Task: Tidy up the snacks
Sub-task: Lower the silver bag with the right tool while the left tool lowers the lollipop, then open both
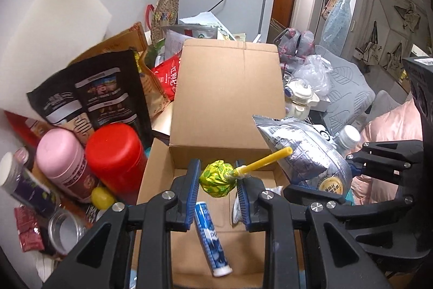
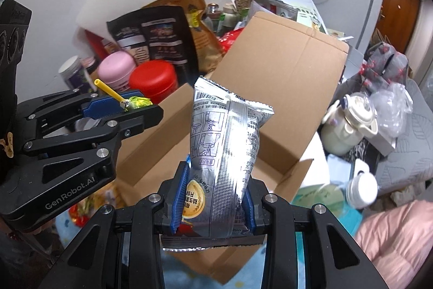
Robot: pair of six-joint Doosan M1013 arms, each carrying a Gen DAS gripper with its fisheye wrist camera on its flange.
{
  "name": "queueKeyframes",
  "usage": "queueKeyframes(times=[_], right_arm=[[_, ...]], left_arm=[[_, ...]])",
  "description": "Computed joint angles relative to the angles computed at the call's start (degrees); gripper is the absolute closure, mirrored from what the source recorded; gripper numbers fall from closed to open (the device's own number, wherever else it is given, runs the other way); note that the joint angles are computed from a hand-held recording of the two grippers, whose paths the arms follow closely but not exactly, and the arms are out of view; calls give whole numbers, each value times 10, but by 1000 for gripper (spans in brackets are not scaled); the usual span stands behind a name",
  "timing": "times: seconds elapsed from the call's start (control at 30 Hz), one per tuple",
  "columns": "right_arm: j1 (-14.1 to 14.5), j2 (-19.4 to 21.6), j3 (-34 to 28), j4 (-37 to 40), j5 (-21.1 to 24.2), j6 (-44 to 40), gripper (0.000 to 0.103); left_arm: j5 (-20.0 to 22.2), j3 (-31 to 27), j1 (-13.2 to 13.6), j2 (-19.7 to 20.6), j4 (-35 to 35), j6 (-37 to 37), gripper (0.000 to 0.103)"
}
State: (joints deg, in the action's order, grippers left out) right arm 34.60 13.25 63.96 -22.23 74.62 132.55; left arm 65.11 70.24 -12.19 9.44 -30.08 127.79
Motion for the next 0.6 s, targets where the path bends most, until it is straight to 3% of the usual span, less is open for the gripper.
queueKeyframes(times=[0.3,0.6], right_arm=[[-32,15,16,21,-6,7,68],[-44,29,31,35,8,17,68]], left_arm=[[11,-14,-14,39,32,-18,77],[32,-15,-25,63,71,-53,77]])
